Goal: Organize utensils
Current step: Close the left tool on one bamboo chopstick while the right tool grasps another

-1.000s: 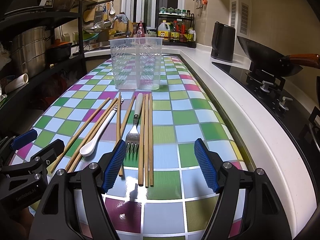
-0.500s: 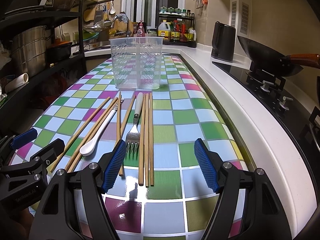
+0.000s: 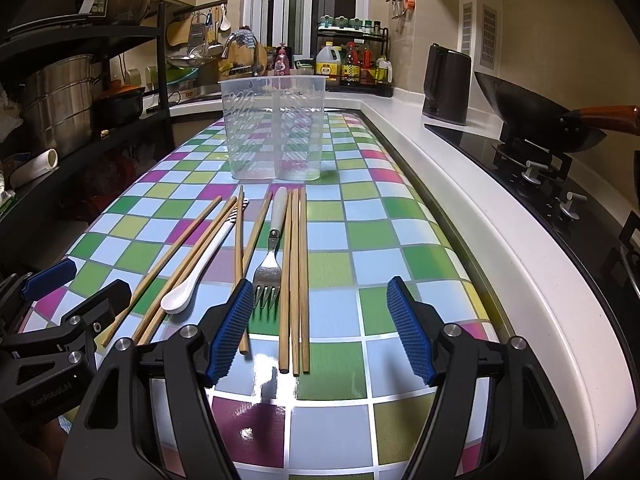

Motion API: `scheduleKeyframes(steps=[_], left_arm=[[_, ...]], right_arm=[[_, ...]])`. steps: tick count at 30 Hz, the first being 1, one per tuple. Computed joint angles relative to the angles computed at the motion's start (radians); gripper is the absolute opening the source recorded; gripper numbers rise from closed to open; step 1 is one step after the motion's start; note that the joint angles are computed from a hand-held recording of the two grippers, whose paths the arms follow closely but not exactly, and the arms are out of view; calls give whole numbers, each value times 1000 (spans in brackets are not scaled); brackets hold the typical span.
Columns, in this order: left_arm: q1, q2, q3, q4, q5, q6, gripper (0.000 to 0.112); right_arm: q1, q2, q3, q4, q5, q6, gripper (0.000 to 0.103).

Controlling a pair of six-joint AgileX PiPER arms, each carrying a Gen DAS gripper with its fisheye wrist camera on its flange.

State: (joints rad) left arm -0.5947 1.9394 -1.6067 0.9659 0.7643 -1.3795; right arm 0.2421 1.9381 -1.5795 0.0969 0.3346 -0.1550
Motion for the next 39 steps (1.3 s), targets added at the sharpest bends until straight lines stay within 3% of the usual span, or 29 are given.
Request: scheduleKeyframes(steps=[2, 3, 6, 14, 18, 22, 25, 32, 36, 39], left_arm=[[2, -1, 2, 1, -6, -2, 75], [3, -5, 12, 10, -9, -10, 70], [16, -12, 39, 15, -37, -10, 45], [53, -31, 109, 7, -107, -6, 16], [65, -37, 134, -4, -134, 5, 12], [81, -36, 146, -53, -163, 49, 11], [80, -31, 147, -59, -171, 63, 11], [65, -13, 133, -64, -160, 98, 11], [63, -11, 134, -52, -158, 92, 6], [55, -17, 145, 3, -137, 32, 6]], right_arm=[[-2, 12, -23, -19, 28, 19, 58], [-7, 23, -41, 3, 53, 3, 49], [-29, 71, -118, 79, 154, -42, 26], [-51, 141, -213, 158, 286, -76, 24], [-53, 171, -253, 173, 342, -87, 24], [-41, 165, -241, 92, 318, -26, 24], [-57, 179, -269, 114, 347, -25, 24], [-53, 184, -272, 120, 352, -41, 18], [-50, 184, -267, 102, 340, -26, 6], [-49, 179, -256, 100, 327, -26, 5]])
